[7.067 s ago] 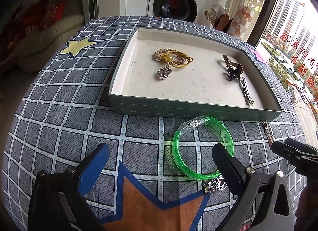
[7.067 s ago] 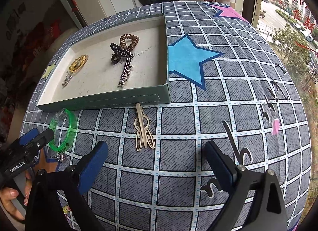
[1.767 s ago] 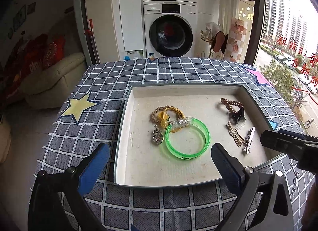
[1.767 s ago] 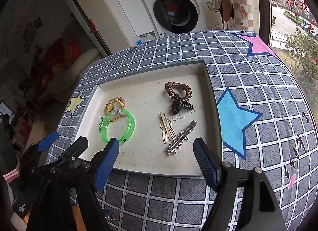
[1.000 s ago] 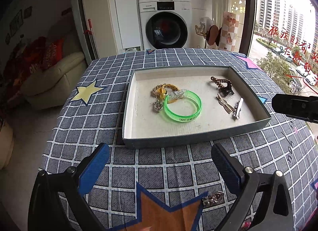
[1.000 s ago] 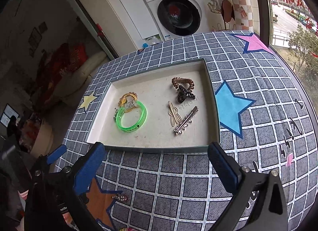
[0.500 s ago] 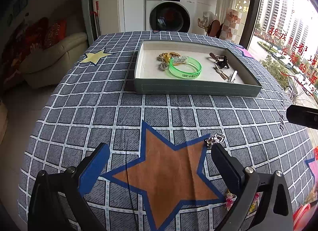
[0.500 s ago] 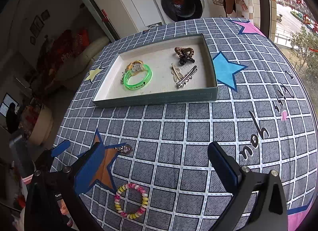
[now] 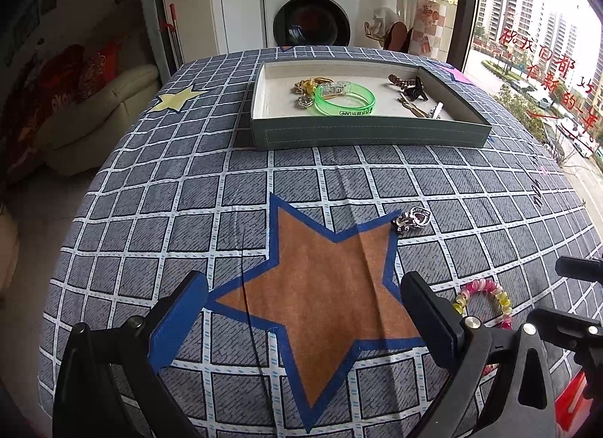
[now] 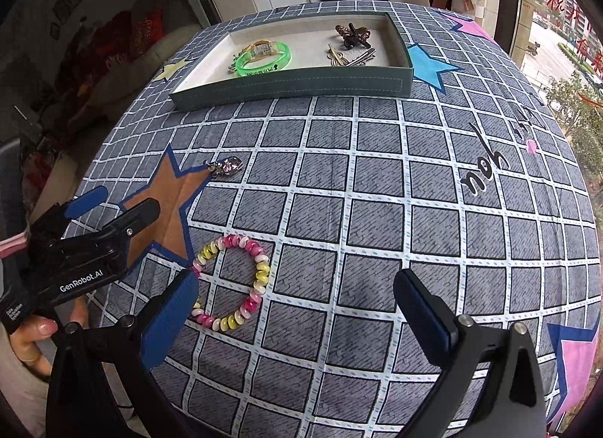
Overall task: Organize jewelry
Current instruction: 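Move both open tools toward the beaded bracelet and purple heart pendant, then grasp the pink-and-yellow beaded bracelet with the right tool while the left tool grasps the purple heart pendant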
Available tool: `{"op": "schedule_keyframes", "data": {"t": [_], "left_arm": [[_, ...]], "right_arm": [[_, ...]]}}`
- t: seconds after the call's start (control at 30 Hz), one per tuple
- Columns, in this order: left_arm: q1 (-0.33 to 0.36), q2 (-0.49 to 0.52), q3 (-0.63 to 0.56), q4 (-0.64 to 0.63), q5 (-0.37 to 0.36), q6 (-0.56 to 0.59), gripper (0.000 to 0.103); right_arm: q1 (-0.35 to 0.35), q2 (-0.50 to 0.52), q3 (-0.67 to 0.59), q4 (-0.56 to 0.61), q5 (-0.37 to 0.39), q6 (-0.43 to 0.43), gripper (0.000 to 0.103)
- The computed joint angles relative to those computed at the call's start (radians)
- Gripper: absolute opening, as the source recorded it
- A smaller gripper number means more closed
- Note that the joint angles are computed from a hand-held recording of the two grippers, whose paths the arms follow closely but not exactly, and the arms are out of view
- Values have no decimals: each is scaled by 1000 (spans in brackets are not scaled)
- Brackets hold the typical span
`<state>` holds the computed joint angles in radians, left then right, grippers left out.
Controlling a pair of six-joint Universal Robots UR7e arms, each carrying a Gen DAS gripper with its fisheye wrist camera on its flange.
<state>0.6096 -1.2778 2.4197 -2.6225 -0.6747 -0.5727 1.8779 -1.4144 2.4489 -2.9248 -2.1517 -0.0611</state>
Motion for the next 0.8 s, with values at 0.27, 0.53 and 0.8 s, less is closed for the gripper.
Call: {"op": "schedule_keyframes", "data": {"t": [0.27, 0.53, 0.8], "left_arm": [[18, 62, -53, -44, -21, 150, 103], [30, 119, -88, -68, -40, 239, 103], [49, 169, -136, -95, -75, 300, 103]], "right_arm": [[34, 56, 24, -47, -52, -1, 78], [95, 170, 30, -164, -192, -70, 59], [63, 131, 40, -182, -188, -108, 19]]}}
